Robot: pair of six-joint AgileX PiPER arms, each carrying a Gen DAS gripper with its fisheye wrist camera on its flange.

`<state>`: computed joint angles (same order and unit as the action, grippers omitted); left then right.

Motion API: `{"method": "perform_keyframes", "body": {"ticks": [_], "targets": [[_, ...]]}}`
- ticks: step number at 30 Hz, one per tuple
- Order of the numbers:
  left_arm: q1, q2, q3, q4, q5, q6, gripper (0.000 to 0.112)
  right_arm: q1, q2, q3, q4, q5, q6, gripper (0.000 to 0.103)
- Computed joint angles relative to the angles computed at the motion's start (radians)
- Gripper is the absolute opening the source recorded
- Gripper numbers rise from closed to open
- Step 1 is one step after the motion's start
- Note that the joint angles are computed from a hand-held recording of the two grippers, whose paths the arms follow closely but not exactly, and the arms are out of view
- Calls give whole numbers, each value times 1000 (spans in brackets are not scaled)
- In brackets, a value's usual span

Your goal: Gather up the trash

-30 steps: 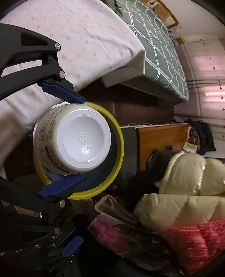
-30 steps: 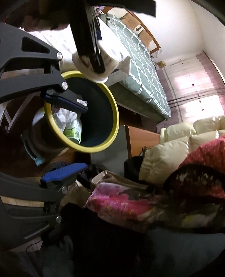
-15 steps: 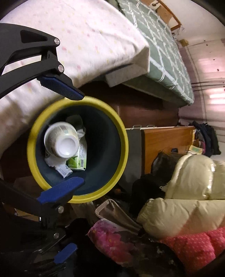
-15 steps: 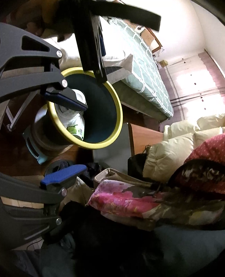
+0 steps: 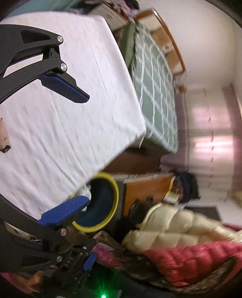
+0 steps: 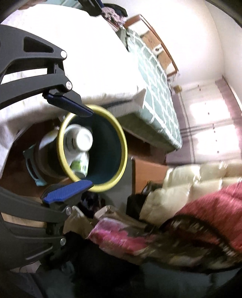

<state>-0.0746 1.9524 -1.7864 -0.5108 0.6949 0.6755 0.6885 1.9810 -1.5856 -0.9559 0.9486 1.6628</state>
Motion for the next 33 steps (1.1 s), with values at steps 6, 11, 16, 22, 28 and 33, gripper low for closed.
{"method": "perform_keyframes", "body": {"ticks": [6,11,16,22,28,33], "targets": [[223,-205,284,-117,-99,133,98,81,59,-148,3,33,-111,71],[403,-250,372,-215,-93,217,98,124,140,-297,46,38,-229,72],[525,-260,403,-276,-97,293,98,157,194,-398,77,49,-307,72],[584,-244,398,-315,-48,328,98,182,235,-485,85,83,-351,75],[537,-245,410,-280,-77,273,98,184,251,-514,93,94,-371,75],[522,-248,416,-266,-84,258,98,179,251,-513,101,87,-380,75]]}}
